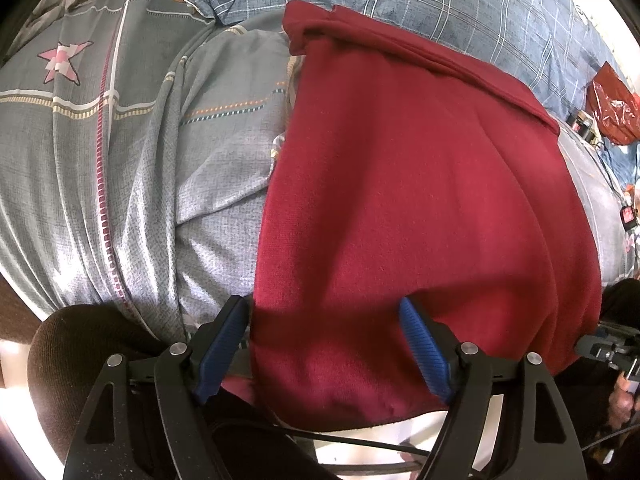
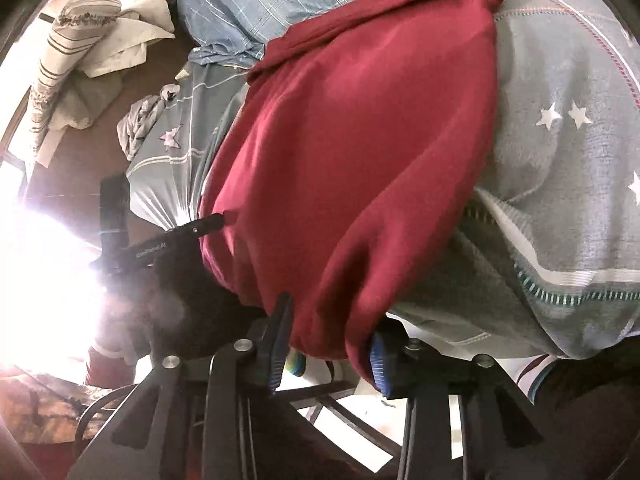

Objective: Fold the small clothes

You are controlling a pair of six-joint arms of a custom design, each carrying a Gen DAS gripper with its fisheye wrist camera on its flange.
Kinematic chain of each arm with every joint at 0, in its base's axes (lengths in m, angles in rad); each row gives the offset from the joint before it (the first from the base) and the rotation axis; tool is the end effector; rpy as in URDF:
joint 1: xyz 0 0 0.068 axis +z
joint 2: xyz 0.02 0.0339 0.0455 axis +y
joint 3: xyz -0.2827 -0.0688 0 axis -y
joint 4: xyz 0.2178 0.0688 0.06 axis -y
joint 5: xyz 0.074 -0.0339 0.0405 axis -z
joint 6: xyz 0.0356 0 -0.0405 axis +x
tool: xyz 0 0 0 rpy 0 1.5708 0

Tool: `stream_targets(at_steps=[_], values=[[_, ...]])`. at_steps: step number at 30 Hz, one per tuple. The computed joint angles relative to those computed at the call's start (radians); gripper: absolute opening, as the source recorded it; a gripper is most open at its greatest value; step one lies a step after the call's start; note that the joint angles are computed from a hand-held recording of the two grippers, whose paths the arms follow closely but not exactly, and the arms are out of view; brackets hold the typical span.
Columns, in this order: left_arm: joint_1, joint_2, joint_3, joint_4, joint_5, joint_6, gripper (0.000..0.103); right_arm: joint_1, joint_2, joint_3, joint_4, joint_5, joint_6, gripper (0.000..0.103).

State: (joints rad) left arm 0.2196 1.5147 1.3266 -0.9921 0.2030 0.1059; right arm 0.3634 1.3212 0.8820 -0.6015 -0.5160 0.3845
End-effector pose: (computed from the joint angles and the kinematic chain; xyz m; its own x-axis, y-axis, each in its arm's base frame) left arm 0.2658 0.0520 0.3133 -0.9121 -0.0975 -0.3983 -0.0423 0.9885 -0.1451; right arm 0.2049 0.0967 0.2586 -0.9510 -0.0126 -0.3090 -0.2003 0.7865 0.5843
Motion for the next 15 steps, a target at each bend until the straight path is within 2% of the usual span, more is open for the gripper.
stream_targets(at_steps=[5, 7, 8, 9, 13, 15], values=[[0.003, -0.002, -0.004, 0.003, 0.004, 0.007, 0.08, 0.017, 0.004, -0.006, 0.027, 0.002, 0.008, 0.039], [-0.001, -0.001, -0.003, 0.003, -0.003, 0.011, 0.08, 0.021, 0.0, -0.018, 0.057, -0.001, 0.031, 0.044], [-0.004, -0.001, -0.003, 0.003, -0.006, 0.011, 0.08, 0.018, -0.002, -0.027, 0.067, -0.007, 0.033, 0.053], [-0.005, -0.001, -0.002, 0.003, -0.009, 0.012, 0.081, 0.021, 0.002, -0.029, 0.068, -0.011, 0.036, 0.055], [-0.008, 0.003, 0.0, 0.004, -0.011, 0.01, 0.082, 0.043, 0.01, -0.016, 0.054, 0.011, 0.029, 0.055], [-0.009, 0.002, -0.001, 0.004, -0.013, 0.01, 0.082, 0.039, 0.014, -0.009, 0.047, 0.009, 0.025, 0.045]])
